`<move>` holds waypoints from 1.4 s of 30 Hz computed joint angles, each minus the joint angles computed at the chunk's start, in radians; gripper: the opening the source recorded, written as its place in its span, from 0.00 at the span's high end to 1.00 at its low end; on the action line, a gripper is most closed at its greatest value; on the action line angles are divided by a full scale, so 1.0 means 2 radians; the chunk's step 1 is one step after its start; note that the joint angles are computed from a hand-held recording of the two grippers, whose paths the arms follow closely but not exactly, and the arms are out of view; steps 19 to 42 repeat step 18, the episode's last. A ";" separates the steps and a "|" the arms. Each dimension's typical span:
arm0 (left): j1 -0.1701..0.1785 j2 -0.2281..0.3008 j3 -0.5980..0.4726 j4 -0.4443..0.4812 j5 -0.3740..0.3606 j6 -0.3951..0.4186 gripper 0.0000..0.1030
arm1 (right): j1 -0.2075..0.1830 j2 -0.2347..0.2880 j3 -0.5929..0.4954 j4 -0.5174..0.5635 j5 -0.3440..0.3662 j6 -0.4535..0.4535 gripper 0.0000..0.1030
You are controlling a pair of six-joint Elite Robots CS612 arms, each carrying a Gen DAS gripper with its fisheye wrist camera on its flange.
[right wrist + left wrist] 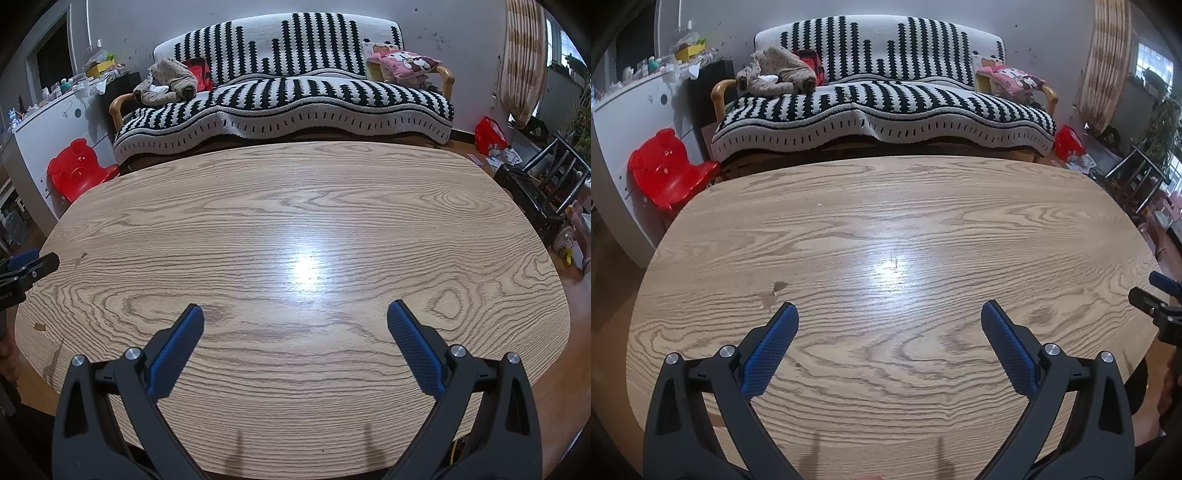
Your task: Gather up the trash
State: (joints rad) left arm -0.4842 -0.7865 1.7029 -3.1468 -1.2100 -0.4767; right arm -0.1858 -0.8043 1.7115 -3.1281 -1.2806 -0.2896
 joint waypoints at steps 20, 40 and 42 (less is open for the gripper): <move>-0.001 -0.001 -0.001 0.005 0.008 0.000 0.07 | -0.002 0.001 0.002 -0.001 -0.001 -0.001 0.07; -0.001 -0.001 -0.001 0.005 0.008 0.000 0.07 | -0.002 0.001 0.002 -0.001 -0.001 -0.001 0.07; -0.001 -0.001 -0.001 0.005 0.008 0.000 0.07 | -0.002 0.001 0.002 -0.001 -0.001 -0.001 0.07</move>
